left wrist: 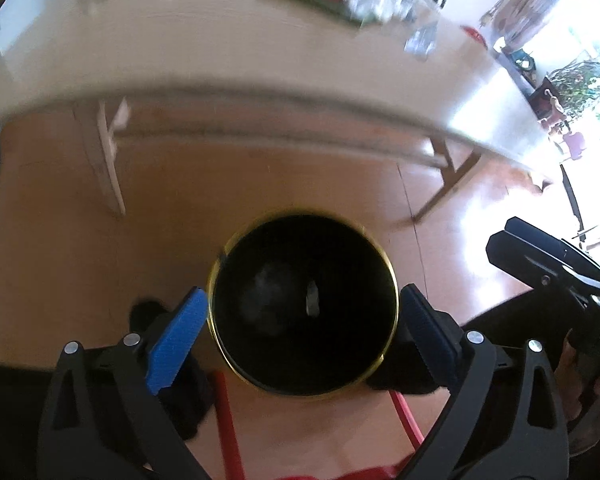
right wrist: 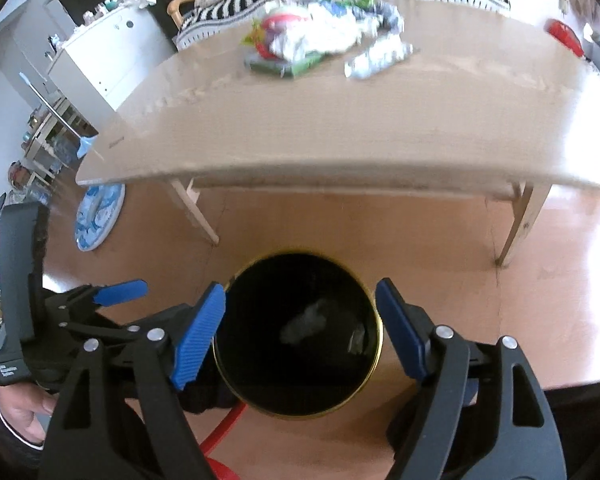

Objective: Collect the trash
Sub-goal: 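Grasp the striped ball with the left tool while the right tool grasps the pill blister pack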

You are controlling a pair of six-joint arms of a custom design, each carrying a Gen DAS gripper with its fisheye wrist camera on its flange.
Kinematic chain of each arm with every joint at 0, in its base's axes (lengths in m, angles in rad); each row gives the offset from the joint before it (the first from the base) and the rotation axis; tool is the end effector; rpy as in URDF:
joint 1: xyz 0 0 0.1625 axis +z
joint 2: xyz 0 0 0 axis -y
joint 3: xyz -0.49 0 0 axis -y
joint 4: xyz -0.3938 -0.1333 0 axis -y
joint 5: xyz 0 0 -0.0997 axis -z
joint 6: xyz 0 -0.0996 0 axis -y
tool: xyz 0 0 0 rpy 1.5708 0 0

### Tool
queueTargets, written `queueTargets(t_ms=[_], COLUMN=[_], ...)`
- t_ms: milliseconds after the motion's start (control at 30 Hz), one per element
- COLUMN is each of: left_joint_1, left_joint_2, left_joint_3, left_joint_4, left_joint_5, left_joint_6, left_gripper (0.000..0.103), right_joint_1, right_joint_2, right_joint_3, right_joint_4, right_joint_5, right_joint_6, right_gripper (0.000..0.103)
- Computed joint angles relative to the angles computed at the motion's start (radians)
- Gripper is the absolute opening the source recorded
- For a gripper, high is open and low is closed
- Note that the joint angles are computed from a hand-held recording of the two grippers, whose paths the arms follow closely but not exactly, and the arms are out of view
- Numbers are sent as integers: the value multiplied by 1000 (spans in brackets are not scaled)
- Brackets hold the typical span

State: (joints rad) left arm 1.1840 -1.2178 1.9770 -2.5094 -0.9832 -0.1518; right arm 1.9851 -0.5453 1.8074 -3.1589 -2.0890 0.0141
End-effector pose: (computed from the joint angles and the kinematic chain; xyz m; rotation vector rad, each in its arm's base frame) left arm -0.0397 -0.5971 0.2874 0.2335 2.5790 -0.4328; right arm 0.3428 -0.5710 -0.0086 0.4130 -2.6169 0.5745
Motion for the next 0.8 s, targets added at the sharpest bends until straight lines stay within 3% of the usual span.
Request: queueTargets(t_ms=[267,467,667,800], left_joint_1=[-29,-27,-3,18], left_joint_2=[88,240,416,485], left_joint_3=[-174,-396,-629,-729], left_joint_4=[-131,-207,-241,-196], left_joint_5=[99,116,96,83], left_joint_6=[192,329,476,463], left_gripper=[93,93,93,93], right_joint_1=[-15,-76,-131,-149], right_joint_2=[5,68,149,174], right_joint_3=[-180,-420,-624,-682], right_joint_4=[34,150,322,397], right_joint_5=[-40,-18,4,24], right_joint_6=[-48,25,97,125], right_gripper=[75,74,49,35])
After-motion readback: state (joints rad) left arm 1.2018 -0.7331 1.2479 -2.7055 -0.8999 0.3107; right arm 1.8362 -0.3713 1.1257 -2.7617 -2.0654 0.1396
